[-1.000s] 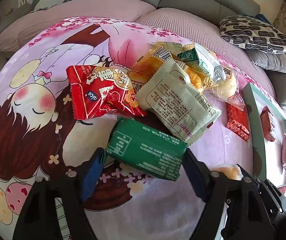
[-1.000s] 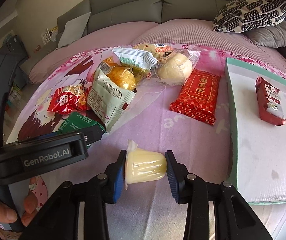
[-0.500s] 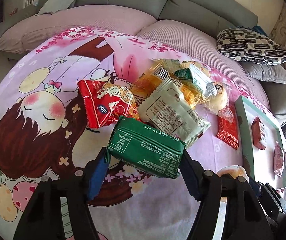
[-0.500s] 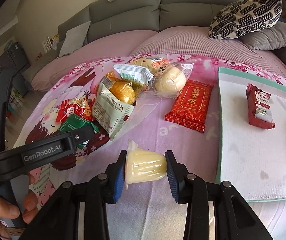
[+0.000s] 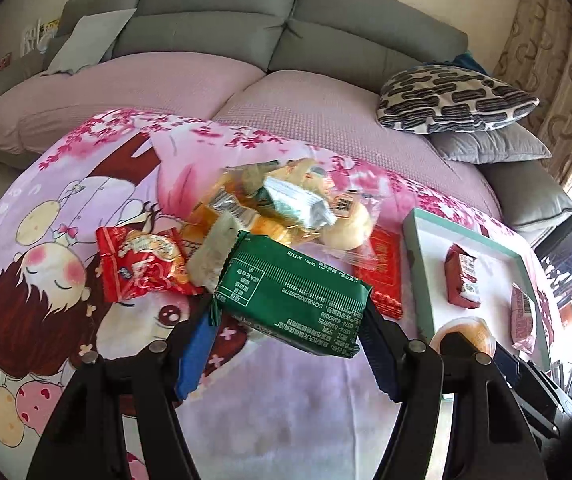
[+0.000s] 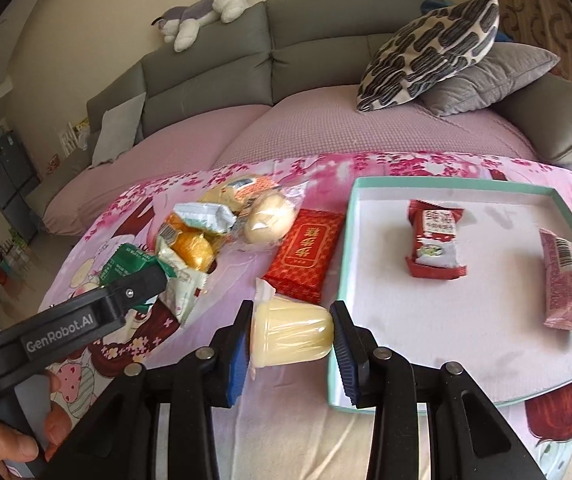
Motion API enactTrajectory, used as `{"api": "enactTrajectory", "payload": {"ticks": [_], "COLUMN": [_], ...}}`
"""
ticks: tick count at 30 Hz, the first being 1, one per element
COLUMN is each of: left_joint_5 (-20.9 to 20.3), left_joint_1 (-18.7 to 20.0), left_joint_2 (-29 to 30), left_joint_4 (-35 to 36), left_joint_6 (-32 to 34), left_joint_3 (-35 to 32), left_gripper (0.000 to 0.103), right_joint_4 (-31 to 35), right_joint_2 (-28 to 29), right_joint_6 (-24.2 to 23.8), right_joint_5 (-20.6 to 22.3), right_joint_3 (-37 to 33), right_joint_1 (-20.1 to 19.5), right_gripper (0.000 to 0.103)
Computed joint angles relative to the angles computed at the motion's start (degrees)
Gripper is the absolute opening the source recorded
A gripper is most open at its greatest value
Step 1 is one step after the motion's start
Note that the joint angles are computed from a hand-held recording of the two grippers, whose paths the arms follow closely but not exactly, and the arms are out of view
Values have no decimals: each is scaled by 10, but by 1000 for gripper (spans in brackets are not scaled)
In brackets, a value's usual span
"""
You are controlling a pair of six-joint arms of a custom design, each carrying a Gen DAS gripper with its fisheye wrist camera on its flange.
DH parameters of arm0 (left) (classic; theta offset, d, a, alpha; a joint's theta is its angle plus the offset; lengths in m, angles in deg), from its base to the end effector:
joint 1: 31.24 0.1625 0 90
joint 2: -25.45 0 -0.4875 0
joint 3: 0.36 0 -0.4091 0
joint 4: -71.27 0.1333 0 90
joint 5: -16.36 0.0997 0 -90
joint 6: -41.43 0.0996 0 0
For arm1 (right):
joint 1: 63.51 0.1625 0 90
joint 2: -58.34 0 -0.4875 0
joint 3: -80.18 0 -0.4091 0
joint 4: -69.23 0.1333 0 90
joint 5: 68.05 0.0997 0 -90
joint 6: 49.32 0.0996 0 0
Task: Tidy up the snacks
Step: 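Carry both items into the tray and open both tools to release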
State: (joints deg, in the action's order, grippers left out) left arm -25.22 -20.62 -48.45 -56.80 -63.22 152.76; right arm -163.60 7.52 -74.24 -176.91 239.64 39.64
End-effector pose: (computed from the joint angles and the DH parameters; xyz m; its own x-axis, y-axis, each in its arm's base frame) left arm -0.2008 -0.2491 0.1136 -0.8075 -0.3222 -0.4942 0.1626 0.6838 -0.7114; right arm 0.1696 -0.2815 0.1308 -0.7939 -0.3742 0.4793 -0.5764 0.7143 -0.3970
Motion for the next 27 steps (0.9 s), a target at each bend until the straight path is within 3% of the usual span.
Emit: {"api": "enactTrajectory", "payload": {"ticks": [7, 14, 22, 27], "left_joint_5": [15, 8, -25, -44], "left_joint_1": [22, 41, 65, 80], "left_joint_2": [119, 211, 286, 312], "left_joint_4": [-187, -323, -402, -419], "left_joint_6": [180, 325, 424, 440], "left_joint_3": [-35, -78, -115, -124], "left_gripper": [70, 70, 70, 70], "right_joint_4": [3, 17, 50, 67], "right_joint_2": [-83, -158, -200, -197], "right_joint_6": [5, -1, -1, 3], "right_joint_5": [-23, -30, -28, -32], "right_joint_3": [4, 5, 4, -1], "right_joint_1": [-83, -157, -196, -203], "right_gripper": [40, 40, 40, 40]}}
